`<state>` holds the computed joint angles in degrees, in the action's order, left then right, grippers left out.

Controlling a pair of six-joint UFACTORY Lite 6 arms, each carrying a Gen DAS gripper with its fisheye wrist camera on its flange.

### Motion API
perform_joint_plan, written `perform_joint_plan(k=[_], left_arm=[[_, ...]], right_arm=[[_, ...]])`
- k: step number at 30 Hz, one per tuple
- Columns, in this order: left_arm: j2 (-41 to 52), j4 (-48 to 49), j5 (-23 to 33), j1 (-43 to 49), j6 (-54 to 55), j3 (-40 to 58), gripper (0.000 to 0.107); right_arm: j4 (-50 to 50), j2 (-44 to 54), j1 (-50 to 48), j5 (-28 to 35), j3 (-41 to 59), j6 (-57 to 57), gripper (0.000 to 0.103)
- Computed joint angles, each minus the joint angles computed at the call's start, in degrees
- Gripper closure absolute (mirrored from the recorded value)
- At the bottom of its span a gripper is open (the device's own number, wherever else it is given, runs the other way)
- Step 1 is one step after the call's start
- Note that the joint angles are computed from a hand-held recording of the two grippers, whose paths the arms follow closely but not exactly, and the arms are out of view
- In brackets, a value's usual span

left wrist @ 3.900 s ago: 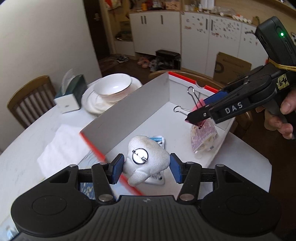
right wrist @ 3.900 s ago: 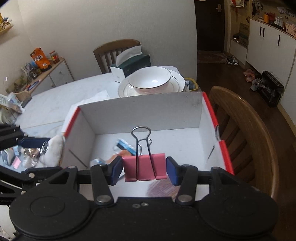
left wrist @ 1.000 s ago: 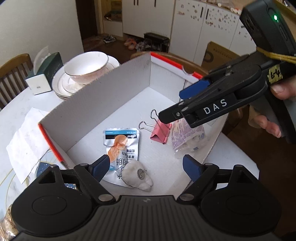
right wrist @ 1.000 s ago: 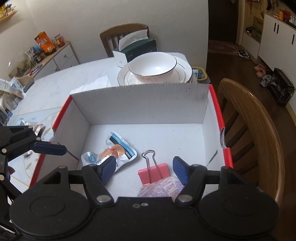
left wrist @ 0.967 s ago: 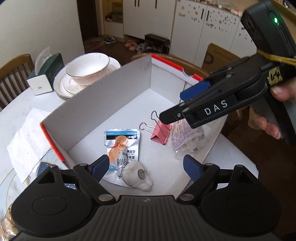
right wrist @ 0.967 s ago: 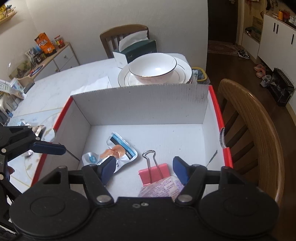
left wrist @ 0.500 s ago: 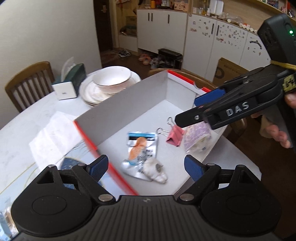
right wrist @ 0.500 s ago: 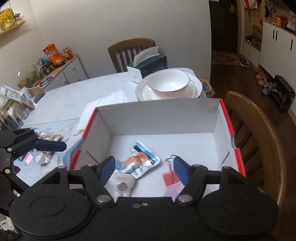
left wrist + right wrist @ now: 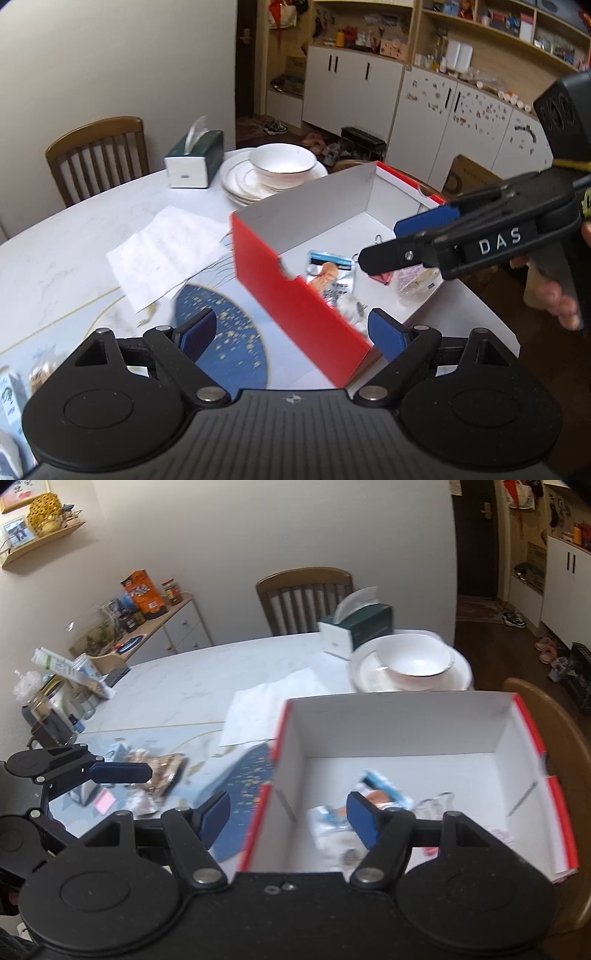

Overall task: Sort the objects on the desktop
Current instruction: 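Withdraw both tools from the red box back over the table items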

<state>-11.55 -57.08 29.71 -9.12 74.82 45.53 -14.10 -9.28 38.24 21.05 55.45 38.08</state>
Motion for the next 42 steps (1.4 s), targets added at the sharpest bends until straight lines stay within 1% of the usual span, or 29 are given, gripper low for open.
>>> perform_joint_plan(k=[6,10,16,21,26,31,34,42], left_arm=[[-3.0,-2.4,8.1,12.8,9.7,-2.8,0.018],[-2.9,-3.2,11.9,21.1,15.7,-3.4,0.018],[0.0,-3.9,17.2,34.0,24.6,-2.2,0.018],[4.1,-3.8,19.5,42.4,31.5,-0.4,0.018],[9.3,-3.5,20.2,48.4,36.3,1.8,0.018],[15.0,-3.1,19.4,51.7,38.3,5.1,0.018],[18.2,-3.5,18.2,52.4,39.0,6.8,0.018],[27.5,-6.3,11.7,51.7,42.4,11.0,0.018]], right_arm=[[-12.1,6.9,8.9,1.5,5.8,17.4,0.034],[-17.3,12.6,13.5,2.6,11.0,24.9,0.034],[-21.8,21.9,19.0,5.0,19.8,32.2,0.034],[-21.5,30.3,22.2,7.2,29.0,33.3,0.034],[-19.5,37.4,23.7,9.8,37.4,32.0,0.034],[-17.2,43.7,24.5,12.0,44.6,30.3,0.034],[-15.7,47.7,24.5,13.2,49.2,28.9,0.034],[-10.7,59.2,23.8,16.8,63.4,22.6,0.034]])
